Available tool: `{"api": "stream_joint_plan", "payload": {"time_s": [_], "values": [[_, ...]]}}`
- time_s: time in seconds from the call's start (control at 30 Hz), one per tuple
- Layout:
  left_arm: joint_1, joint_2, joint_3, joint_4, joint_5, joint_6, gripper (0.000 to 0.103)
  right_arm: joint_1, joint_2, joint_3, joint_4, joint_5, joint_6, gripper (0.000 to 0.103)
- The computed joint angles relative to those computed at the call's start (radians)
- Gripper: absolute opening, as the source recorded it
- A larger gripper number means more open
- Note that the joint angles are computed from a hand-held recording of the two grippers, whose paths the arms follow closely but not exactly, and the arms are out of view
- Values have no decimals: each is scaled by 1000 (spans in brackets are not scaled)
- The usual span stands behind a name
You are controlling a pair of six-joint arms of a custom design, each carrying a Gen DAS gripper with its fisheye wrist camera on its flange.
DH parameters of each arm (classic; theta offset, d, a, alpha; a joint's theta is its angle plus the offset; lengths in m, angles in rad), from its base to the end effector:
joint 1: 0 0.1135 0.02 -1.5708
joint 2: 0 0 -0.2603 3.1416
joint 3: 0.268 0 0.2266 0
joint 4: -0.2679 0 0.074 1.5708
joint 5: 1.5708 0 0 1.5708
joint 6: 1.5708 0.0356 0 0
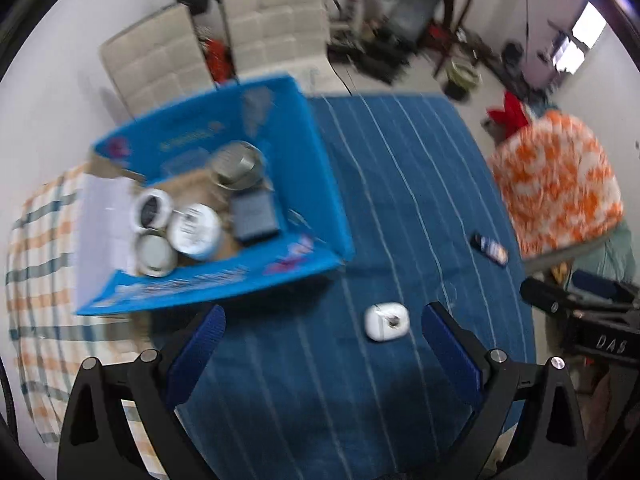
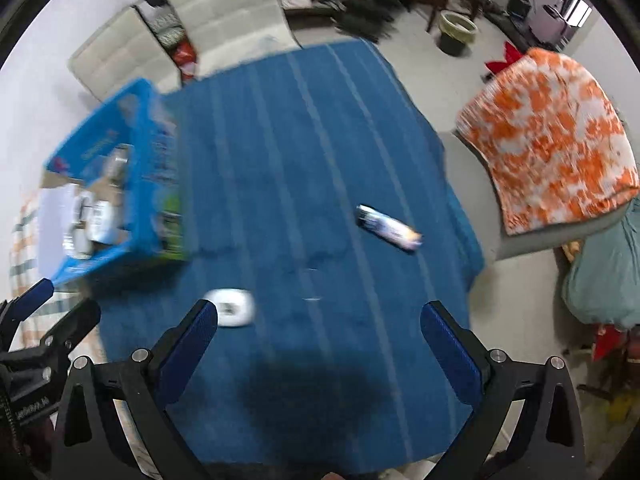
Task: Organize rigid objects
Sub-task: 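Grasp the small white case with the left tool while the right tool grasps the lighter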
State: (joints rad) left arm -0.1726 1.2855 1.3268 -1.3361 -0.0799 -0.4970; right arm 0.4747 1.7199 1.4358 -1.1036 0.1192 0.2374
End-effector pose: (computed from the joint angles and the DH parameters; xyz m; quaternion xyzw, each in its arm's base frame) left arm 0.1901 -0.0303 0.3269 -0.1652 0.9758 -0.0078 0.1429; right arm 0.2734 0.1357 0.2597 -0.1122 0.9877 -0.0238 0.1063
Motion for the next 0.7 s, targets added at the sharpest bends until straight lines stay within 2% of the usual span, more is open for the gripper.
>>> {"api": "stream_joint_plan", "payload": {"time_s": [0.2, 0.43, 0.53, 0.57, 0.63, 0.7], "values": [[-102, 151, -145, 200, 64, -110, 101, -166, 129, -46, 148, -3, -193, 103], [-139, 322, -246, 384, 133, -186, 101, -210, 392, 91, 235, 73, -370, 100], [-138, 375, -277, 442, 155, -222, 95, -216, 507, 169, 235, 120, -449, 81], [-136, 385, -286, 453, 157, -233, 95, -218, 546, 199, 222, 128, -463, 67], [-122, 384, -313, 474, 173, -250, 95, -238, 559, 222, 210, 81, -449, 56], [-105, 357, -350, 498, 188, -274, 95, -247, 576, 260, 150, 51, -399, 35]]}}
